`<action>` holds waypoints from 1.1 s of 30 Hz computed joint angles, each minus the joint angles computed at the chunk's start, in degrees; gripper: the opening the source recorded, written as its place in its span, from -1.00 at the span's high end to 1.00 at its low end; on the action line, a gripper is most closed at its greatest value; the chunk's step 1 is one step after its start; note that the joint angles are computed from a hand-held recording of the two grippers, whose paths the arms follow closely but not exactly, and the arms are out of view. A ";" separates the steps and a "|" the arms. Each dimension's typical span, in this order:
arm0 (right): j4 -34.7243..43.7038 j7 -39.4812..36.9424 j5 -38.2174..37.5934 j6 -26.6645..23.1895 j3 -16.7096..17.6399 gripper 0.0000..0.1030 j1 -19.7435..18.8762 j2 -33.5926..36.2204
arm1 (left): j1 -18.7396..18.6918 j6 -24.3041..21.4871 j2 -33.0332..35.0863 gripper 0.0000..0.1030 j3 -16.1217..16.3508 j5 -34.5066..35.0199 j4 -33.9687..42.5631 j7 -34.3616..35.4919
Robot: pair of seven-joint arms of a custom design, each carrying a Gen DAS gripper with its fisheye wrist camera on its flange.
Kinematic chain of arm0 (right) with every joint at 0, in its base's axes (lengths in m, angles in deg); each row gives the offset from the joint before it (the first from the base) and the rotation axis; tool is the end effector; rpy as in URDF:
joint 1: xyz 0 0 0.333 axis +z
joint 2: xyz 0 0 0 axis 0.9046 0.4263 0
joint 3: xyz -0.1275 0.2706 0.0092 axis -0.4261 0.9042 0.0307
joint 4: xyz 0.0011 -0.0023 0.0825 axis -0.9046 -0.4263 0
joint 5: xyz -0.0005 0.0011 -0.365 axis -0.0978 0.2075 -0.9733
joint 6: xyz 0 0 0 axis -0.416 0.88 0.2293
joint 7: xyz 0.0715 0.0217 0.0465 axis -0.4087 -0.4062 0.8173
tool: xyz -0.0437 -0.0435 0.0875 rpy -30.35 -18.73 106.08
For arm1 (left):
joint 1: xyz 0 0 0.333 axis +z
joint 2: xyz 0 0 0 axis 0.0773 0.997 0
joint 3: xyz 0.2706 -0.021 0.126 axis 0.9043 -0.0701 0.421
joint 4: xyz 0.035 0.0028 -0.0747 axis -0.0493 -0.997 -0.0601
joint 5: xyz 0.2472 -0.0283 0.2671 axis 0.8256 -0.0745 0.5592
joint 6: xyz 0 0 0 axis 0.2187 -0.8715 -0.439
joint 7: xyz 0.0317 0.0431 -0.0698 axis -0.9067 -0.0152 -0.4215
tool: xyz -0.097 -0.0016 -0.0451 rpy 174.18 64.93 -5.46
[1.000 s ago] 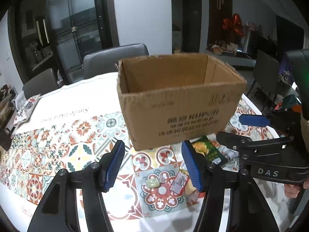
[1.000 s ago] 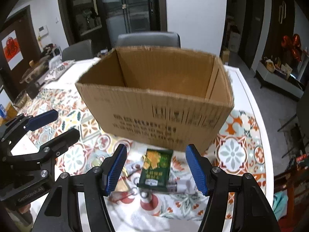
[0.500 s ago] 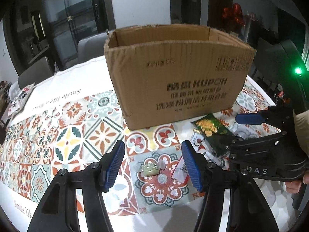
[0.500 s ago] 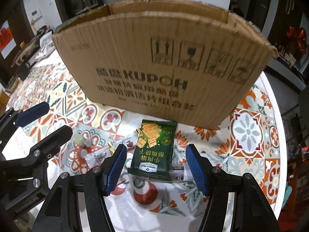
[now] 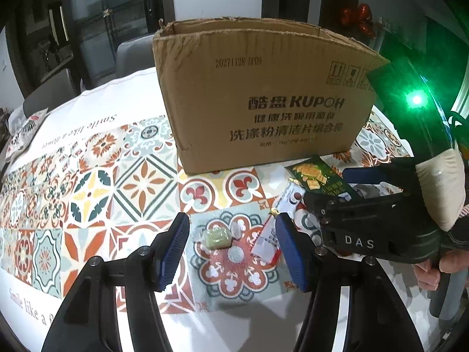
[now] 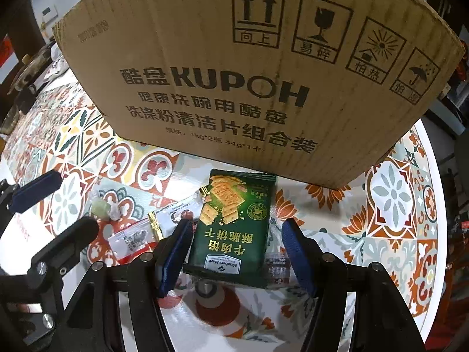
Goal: Organize snacks
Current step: 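Move both tools back toward the remaining snacks beside the box, then grasp the cheese-cake packet with the left tool while the right tool grasps the green cracker packet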
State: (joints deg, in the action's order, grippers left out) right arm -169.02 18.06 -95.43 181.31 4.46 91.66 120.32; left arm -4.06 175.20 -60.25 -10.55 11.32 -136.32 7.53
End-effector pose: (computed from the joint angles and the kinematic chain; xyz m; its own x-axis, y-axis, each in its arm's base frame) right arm 0.6006 0.3570 0.3637 0.4502 -0.8927 -0.0189 -0.8064 -0.3974 -0.4379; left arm 0.5216 -0.1782 0.3959 0.0110 -0.9999 0.0069 -0.7993 -0.0130 -0.6008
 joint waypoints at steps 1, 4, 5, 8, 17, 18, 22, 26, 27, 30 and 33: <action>-0.14 -0.18 0.16 0.14 0.14 -0.18 -0.09 0.01 | 0.07 0.03 -0.02 -0.16 -0.15 -0.87 -0.18 0.41; -0.80 -0.99 0.69 0.42 0.48 0.07 -0.41 -0.20 | 0.15 0.29 -0.35 -0.16 -0.68 -4.30 -1.26 1.60; -1.74 -1.15 0.63 1.41 0.45 0.09 -0.44 -0.61 | 0.10 0.32 -0.46 -0.16 -0.77 -5.03 -1.58 1.69; -3.46 -1.41 0.73 3.66 0.56 0.10 -0.49 -1.46 | -0.13 0.22 -0.82 -0.16 -1.03 -6.42 -2.39 1.80; -19.28 4.93 -2.78 20.37 -3.03 0.10 1.32 -10.45 | -0.96 1.54 -1.26 -0.16 -2.08 -12.16 -3.93 3.56; -20.36 5.79 -3.25 21.51 -3.27 0.10 1.42 -11.23 | -1.24 1.43 -1.06 -0.16 -2.07 -11.82 -3.70 2.72; -25.05 9.55 -5.66 26.15 -5.36 0.10 2.16 -13.94 | -2.16 0.99 0.14 -0.16 -2.08 -12.23 -2.37 0.34; -27.78 13.74 -9.60 28.43 -8.64 0.10 3.82 -15.37 | -4.32 -1.50 2.11 -0.16 -0.90 -8.58 0.27 -6.51; -28.46 14.17 -9.64 29.17 -8.44 0.10 3.39 -15.63 | -5.03 -2.65 2.69 -0.16 -0.43 -6.74 1.13 -9.49; -29.95 14.47 -8.62 31.42 -7.50 0.10 2.03 -15.91 | -5.49 -4.03 3.98 -0.16 -0.30 -6.45 2.36 -13.45; -31.31 15.90 -9.61 33.02 -10.34 0.09 3.98 -16.27 | -6.29 -5.75 5.45 -0.16 0.17 -6.03 3.93 -17.28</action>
